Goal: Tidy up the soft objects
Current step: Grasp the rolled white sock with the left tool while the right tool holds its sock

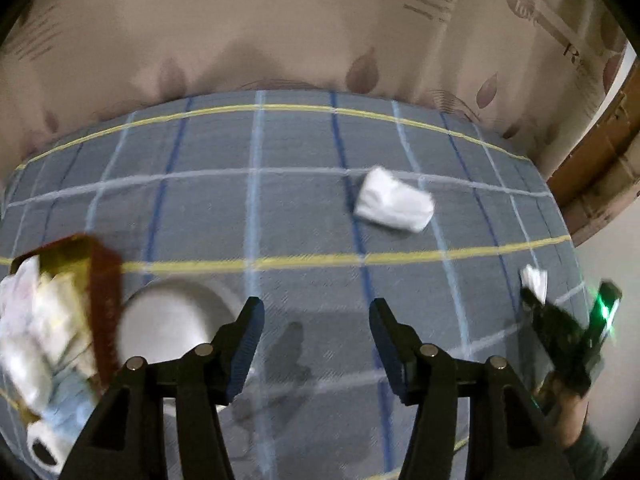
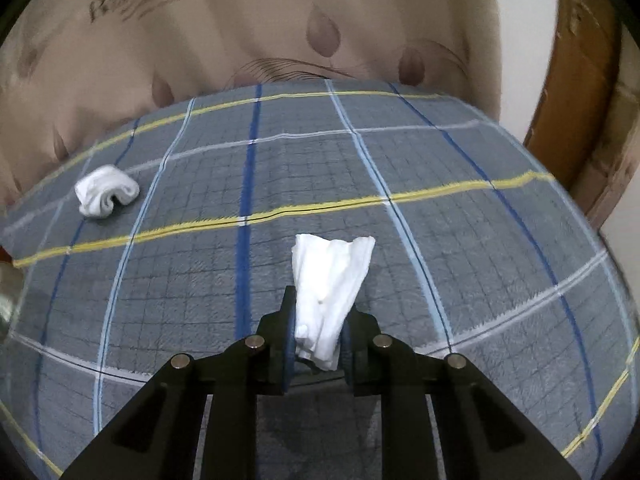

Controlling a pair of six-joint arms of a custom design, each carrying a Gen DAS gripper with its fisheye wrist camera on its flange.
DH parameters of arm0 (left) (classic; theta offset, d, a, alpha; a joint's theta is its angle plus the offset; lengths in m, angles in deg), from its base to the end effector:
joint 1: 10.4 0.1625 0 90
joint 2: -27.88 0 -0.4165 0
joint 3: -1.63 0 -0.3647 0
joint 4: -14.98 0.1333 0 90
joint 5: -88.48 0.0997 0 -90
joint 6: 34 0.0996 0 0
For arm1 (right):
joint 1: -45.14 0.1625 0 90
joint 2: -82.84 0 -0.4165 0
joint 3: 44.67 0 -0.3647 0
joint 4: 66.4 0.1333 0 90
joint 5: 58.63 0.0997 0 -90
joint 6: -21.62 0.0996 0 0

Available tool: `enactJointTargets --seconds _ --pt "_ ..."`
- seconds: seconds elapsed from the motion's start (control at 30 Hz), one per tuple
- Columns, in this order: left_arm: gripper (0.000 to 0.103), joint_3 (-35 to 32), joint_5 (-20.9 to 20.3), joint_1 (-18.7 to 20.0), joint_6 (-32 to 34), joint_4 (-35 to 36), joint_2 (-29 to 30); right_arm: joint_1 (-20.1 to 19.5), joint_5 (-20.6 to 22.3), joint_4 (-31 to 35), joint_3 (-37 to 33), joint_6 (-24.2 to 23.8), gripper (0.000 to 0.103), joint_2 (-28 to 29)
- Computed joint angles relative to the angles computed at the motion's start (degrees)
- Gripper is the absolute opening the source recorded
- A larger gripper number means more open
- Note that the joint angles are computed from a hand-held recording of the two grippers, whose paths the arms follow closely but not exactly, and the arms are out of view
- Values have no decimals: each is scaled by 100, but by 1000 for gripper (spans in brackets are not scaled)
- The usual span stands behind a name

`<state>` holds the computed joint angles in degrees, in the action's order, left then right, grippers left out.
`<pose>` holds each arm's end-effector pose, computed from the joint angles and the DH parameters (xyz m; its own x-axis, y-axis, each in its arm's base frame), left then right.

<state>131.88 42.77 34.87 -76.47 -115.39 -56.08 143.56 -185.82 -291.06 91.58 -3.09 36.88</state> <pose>-0.1287 -0.4182 0.2319 -0.8104 -0.0678 -0.5820 0.2072 0.8959 -0.3929 0.1330 -0.3993 0.1102 -0.7284 -0.0217 0.6848 -0.4504 0.7684 -0.4546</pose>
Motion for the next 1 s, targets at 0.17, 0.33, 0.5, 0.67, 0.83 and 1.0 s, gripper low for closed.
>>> enactJointTargets --seconds 0.17,0.33,0.5,0.67,0.83,1.0 --pt "56 -660 -529 507 626 -1063 1021 37 -82 3 -38 -60 19 47" --pt "57 -1359 -785 840 904 -1497 1790 -34 84 5 59 -11 20 -35" --pt "57 -1913 -828 1172 834 -1467 2356 -66 173 49 81 6 22 -79" --pt "57 -2134 -871 1438 762 -1384 2644 -75 214 80 84 18 23 -93" --pt "57 -2010 -835 1456 937 -1777 2773 -79 223 101 64 20 23 -90" --pt "30 -1893 -1051 1472 923 -1730 2598 -76 222 103 60 24 23 -85"
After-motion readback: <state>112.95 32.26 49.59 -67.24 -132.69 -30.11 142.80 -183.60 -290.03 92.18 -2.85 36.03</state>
